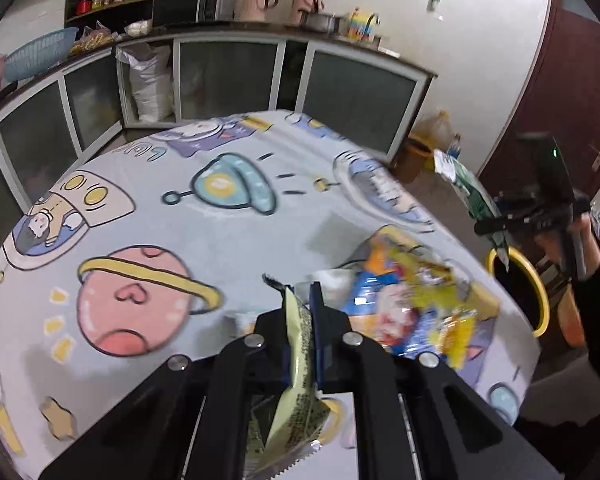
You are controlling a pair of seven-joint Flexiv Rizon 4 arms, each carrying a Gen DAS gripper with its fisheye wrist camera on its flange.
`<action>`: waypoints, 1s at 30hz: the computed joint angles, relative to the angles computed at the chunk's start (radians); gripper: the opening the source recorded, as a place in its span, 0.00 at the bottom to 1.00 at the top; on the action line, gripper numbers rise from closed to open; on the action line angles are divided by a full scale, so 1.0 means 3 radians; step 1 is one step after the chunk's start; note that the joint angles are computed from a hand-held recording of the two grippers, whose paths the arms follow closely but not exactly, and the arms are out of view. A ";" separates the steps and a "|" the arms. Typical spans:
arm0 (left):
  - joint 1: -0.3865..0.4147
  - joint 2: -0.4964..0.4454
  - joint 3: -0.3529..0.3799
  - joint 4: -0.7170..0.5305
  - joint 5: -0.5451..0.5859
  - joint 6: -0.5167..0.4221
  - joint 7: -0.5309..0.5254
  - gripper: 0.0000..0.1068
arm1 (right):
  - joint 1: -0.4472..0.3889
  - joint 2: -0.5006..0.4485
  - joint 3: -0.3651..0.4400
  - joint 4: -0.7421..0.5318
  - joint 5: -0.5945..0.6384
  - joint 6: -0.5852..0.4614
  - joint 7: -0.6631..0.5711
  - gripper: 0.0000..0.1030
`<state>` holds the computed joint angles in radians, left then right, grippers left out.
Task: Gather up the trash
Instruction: 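Carry both items over the bin and open both tools to drop them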
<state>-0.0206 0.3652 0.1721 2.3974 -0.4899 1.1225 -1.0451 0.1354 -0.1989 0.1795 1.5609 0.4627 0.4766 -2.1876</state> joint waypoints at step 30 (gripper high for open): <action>-0.1440 -0.2181 -0.1396 -0.1345 -0.0771 0.1415 -0.0337 0.07 | -0.1093 0.0655 -0.0814 0.1328 0.0373 0.0936 -0.0378 0.58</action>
<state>-0.4526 -0.2891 -0.2468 1.9938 -0.7212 1.5470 -1.1463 -0.1925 -0.0025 -0.0648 1.9594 0.5745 0.7573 -2.3011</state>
